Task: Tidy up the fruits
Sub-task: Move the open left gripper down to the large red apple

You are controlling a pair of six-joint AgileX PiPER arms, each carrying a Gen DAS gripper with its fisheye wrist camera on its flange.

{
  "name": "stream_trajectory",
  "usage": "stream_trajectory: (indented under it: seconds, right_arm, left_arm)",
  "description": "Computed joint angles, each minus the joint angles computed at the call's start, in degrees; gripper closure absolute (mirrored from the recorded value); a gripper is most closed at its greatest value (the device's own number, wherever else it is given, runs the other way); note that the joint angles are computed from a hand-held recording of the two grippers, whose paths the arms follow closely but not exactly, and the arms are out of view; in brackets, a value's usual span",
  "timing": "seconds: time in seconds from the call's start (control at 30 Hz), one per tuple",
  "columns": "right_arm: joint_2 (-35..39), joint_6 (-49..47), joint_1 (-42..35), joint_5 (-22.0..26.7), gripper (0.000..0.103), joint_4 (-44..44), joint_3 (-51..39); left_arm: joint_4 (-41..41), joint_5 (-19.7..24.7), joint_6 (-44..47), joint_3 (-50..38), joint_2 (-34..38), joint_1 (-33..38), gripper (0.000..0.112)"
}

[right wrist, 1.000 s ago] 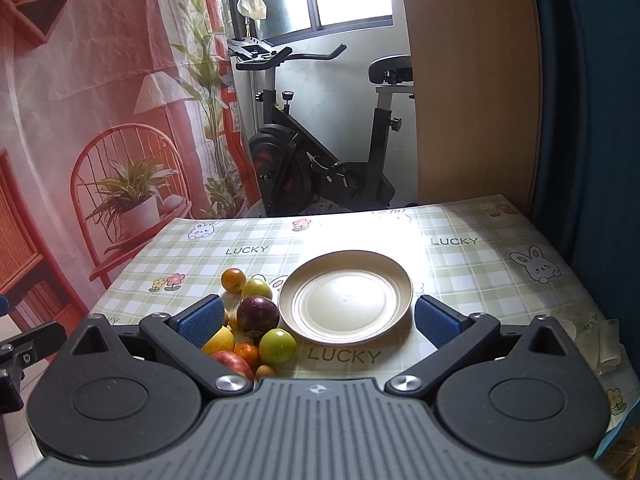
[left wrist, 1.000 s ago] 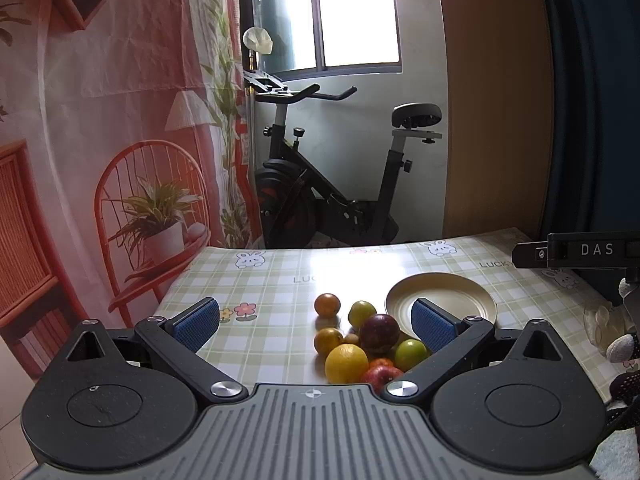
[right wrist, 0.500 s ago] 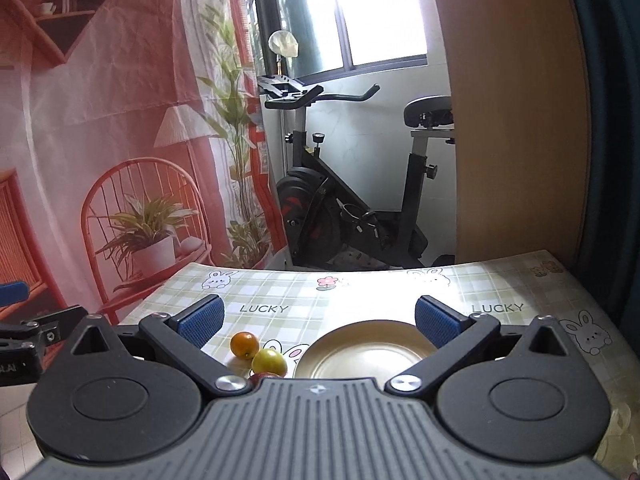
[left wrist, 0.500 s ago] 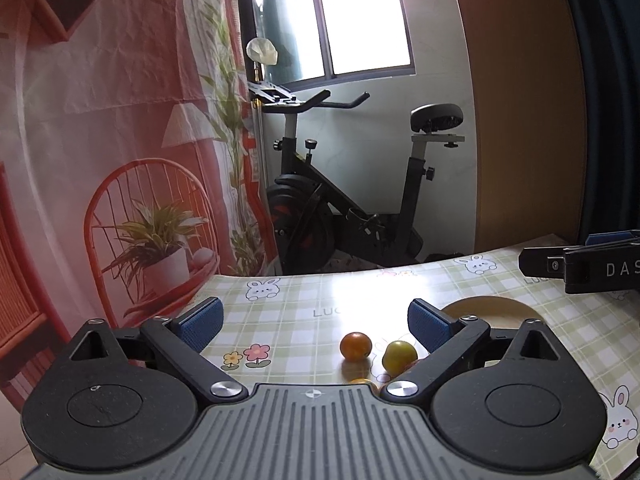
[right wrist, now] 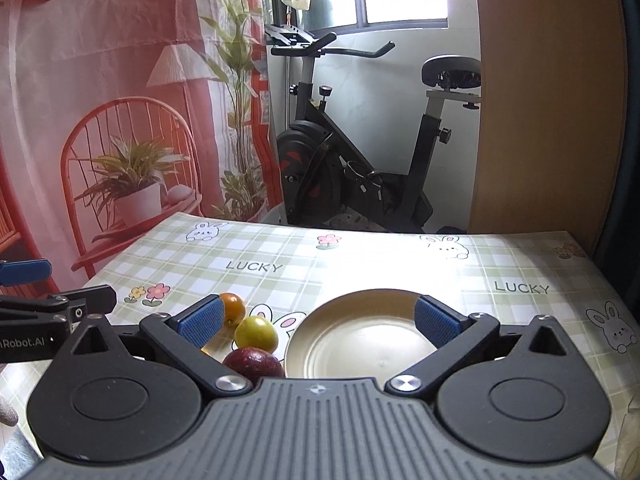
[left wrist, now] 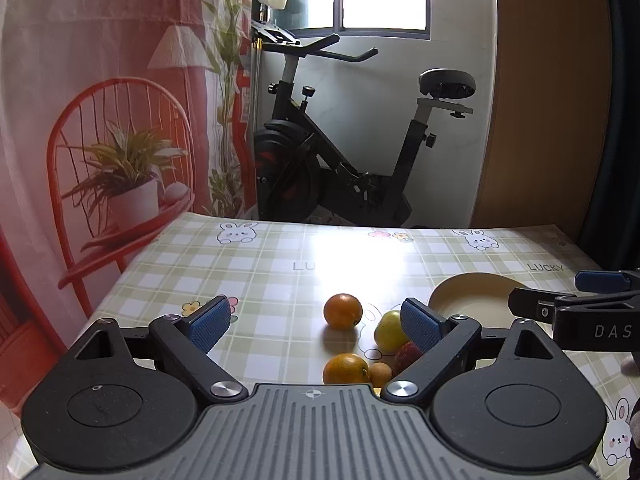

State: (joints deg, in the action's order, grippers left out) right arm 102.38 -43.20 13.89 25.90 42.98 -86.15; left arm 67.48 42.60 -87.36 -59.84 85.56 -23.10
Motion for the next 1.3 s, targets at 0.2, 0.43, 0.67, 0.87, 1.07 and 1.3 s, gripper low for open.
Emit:
stream_trajectory:
  seconds: [0.2, 0.43, 0.67, 0.87, 1.07, 1.3]
  right_arm:
    - [0.71, -5.34, -0.21, -1.86, 0.002, 5.16, 3.23]
    - [-1.74, -21.29, -0.43, -3.89, 0.002, 17.93, 10.77]
    - [-2.56, -26.16, 0.4, -4.55, 0.002, 20.17, 14.64]
    - [-4.13, -36.64, 0.09, -3.28, 0.002, 27.85, 18.57]
    - [-5.07, -40.66, -0.01, -0.71, 0.006, 29.05, 20.69]
    - [-5.65, -43.96, -0.16, 3.75, 0.019, 28.98, 21.97]
  left_arm:
    - [-4.03, -5.86, 1.25, 2.99, -0.64, 2.86, 0.022]
    - [-4.29, -7.31, -2.91, 5.96, -1.42, 3.05, 0.023]
    - [-7.93, -1.48, -0.61, 5.07, -0.7, 0.85, 0.017]
    - [-9.69, -3.15, 0.21, 6.82, -2.47, 1.42, 0.017]
    - [-11.59, -7.12, 1.31, 8.7, -4.02, 2.17, 0.02]
    - [-13.17, -12.09, 4.71, 10.55, -5.27, 1.92, 0.047]
